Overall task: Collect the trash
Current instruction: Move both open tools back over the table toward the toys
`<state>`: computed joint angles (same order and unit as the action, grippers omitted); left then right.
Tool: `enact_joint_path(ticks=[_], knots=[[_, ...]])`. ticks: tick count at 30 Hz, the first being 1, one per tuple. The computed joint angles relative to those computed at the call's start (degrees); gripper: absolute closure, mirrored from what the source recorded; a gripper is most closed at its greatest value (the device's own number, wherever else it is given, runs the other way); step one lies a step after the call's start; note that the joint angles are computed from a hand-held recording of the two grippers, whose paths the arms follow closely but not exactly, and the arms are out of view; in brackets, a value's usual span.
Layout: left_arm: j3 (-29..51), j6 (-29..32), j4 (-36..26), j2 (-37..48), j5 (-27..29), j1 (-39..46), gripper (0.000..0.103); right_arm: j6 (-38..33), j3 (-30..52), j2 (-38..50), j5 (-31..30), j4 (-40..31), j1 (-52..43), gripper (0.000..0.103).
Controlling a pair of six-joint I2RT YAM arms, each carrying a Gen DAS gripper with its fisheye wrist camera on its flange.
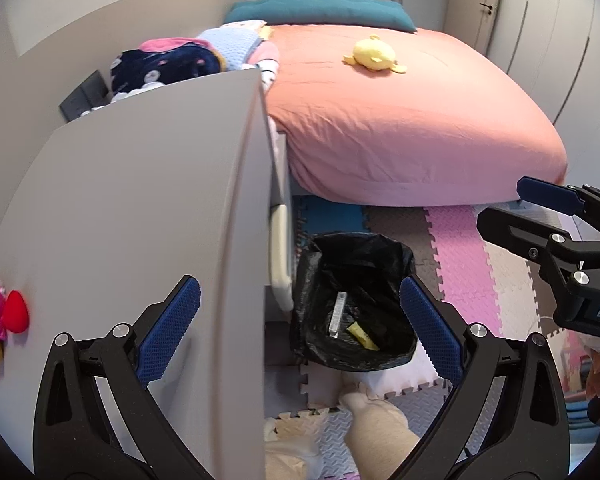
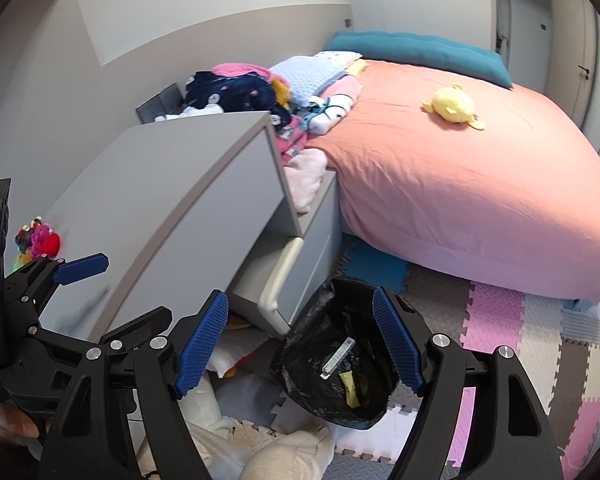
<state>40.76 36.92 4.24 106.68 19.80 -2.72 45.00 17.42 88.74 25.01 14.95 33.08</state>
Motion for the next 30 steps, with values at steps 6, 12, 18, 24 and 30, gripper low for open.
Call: enact_joint_path(ticks=[6,12,18,24,30], knots=[[3.4,2.3,-3.1,1.2,1.9,6.2,0.006,0.2,6.7,4.7,0.7,-2.0,3.6,0.027],[6.6,4.8,-5.4,2.4,3.3,12.7,0.006,-1.1,14.5,9.4,0.9,-4.1,7.1,0.027],[11.7,6.7,-8.7,4.7,4.9,19.8,0.006,-3.2,24.2,16.0,0.0,-6.5,9.5,0.027],[18.2,7.3,-11.7,8.3,6.1,26.0,0.006,-4.8,33.7,22.4,-1.2,-9.0,11.7,0.027],[24.4,7.3,-13.4,11.8,6.6,31.3,0.006,-7.0,44.3,29.2,-3.2,-11.8,13.0,0.027]])
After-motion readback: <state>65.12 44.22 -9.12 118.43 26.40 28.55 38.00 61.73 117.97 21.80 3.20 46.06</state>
